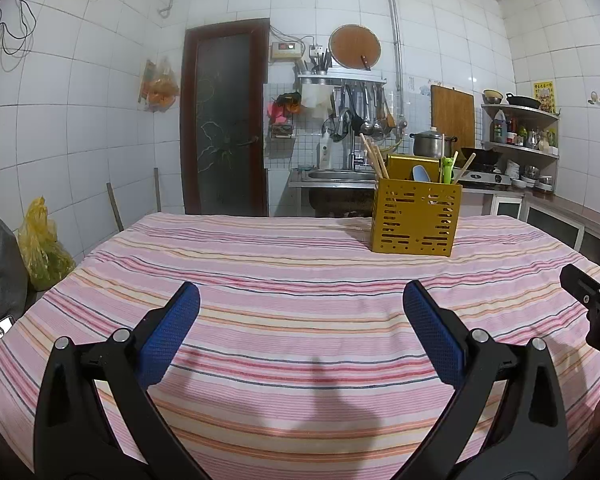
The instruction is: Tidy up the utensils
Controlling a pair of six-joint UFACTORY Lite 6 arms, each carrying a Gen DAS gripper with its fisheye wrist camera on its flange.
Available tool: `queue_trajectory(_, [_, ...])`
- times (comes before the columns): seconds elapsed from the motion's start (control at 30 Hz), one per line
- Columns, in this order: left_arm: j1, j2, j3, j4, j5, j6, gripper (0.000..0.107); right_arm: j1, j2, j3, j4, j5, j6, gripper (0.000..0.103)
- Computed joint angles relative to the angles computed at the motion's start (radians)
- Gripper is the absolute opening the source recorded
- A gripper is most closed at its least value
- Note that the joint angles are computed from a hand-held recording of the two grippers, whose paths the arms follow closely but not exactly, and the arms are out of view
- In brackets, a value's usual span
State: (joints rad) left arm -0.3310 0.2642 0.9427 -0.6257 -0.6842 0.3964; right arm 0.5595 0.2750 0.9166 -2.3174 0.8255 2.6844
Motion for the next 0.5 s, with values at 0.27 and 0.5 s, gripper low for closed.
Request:
queue_trajectory(0.27, [-0.002, 0.001, 0.001, -0.003, -0.001, 0.002, 0.098, 0.001, 0.000, 0.000, 0.002, 0.006, -0.007, 0.099])
queue_trajectory(0.5, [-0.005, 0.000, 0.001, -0.006, -0.001, 0.005, 0.098, -0.001, -0.003, -0.009, -0.004, 0.013, -0.001, 0.099])
